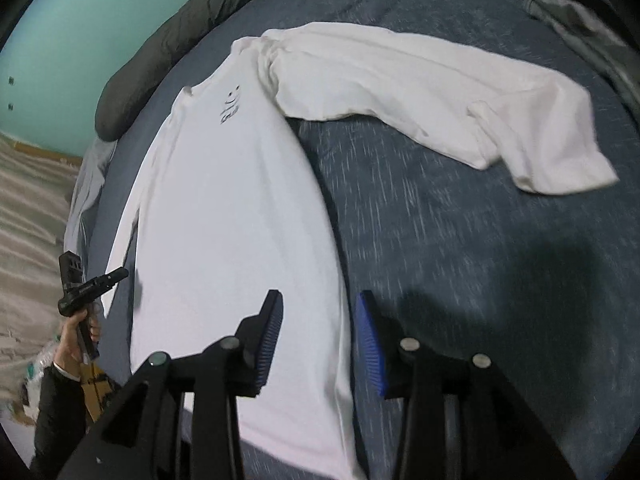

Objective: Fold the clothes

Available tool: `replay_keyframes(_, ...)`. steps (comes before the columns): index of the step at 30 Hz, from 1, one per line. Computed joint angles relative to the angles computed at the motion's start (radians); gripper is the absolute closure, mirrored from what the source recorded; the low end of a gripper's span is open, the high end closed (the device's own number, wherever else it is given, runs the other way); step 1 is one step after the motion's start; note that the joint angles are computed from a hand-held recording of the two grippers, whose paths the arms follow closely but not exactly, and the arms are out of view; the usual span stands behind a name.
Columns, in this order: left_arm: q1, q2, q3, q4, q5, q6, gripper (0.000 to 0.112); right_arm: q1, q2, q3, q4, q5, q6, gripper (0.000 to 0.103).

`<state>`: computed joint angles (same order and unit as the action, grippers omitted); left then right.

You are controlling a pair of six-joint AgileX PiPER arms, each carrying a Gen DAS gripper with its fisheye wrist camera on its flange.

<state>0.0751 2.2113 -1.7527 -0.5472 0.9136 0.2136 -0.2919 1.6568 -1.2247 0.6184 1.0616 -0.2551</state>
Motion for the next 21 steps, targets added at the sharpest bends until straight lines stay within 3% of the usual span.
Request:
replay_keyframes(6, 0.001, 0.104, -0.144, -0.002, 0.02, -0.019, 0.08, 0.012, 0.1, -0.057, 0.038, -0.037, -0.049, 0.065)
replay_keyframes(8, 0.009, 0.145, -0.225, 0.006, 0.065, -0.03, 0.081, 0.014, 0.117, -0.068, 0.034, -0.037, -0.046, 0.065)
replay_keyframes(9, 0.009, 0.151, -0.237, 0.008, 0.073, -0.029, 0.084, 0.015, 0.127, -0.077, 0.029, -0.037, -0.042, 0.065)
replay_keyframes(11, 0.008, 0.151, -0.237, 0.008, 0.076, -0.019, 0.102, 0.021, 0.152, -0.092, 0.024, -0.041, -0.035, 0.065)
replay_keyframes(13, 0.007, 0.151, -0.237, 0.009, 0.078, -0.01, 0.109, 0.028, 0.171, -0.096, 0.028, -0.047, -0.035, 0.065)
replay_keyframes(19, -0.005, 0.144, -0.26, 0.048, 0.061, -0.032, 0.11, 0.049, 0.218, -0.099, 0.049, -0.072, -0.041, 0.065)
replay_keyframes(20, -0.002, 0.13, -0.242, 0.053, 0.05, -0.03, 0.11, 0.05, 0.221, -0.096, 0.057, -0.079, -0.045, 0.068)
replay_keyframes(21, 0.001, 0.12, -0.234, 0.058, 0.045, -0.028, 0.11, 0.049, 0.22, -0.091, 0.064, -0.087, -0.051, 0.083)
